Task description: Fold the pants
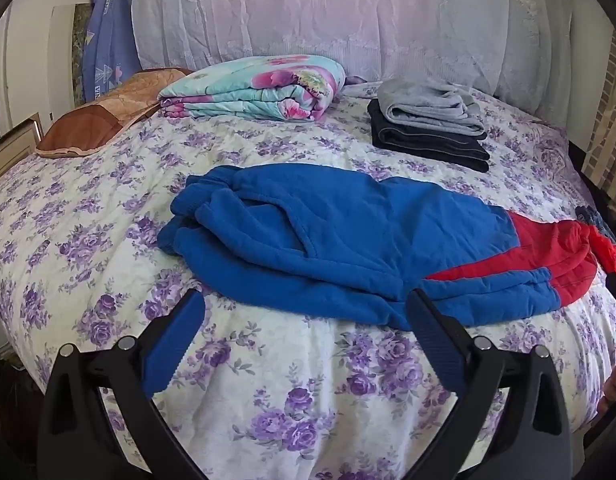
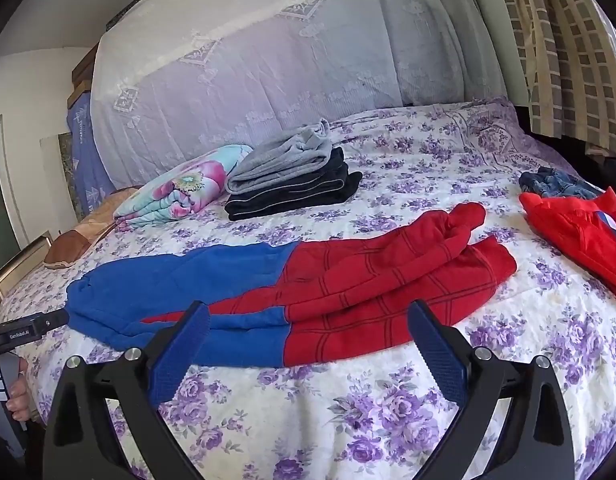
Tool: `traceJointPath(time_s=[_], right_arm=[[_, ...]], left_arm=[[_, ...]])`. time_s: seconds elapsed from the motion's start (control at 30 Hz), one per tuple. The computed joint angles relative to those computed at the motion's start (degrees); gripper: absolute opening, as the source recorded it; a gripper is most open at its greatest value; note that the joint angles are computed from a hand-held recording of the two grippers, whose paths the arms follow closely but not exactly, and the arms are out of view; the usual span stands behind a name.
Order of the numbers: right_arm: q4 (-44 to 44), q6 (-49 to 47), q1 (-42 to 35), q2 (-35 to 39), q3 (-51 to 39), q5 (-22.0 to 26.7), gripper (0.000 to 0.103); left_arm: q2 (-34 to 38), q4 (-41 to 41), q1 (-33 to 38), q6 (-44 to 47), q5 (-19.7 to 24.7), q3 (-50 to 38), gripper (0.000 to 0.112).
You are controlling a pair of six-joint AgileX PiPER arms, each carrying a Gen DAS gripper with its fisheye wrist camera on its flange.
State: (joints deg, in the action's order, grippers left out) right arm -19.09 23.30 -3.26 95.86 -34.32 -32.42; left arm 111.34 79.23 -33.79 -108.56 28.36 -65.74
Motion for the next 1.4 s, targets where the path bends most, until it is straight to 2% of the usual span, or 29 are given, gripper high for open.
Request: traceJointPath(time_s=[0.8, 1.4], right_arm=[[0.8, 0.86, -0.21, 1.12, -0.43, 0.65, 0.099], [0.9, 0.54, -0.58, 2.01, 0.08, -0.68, 0.099]], left_arm=[[0.19, 2.56, 0.92, -2.84, -1.03, 1.65, 0.098], [0.35, 1.94, 1.13, -2.71, -1.31, 2.01, 0.098]])
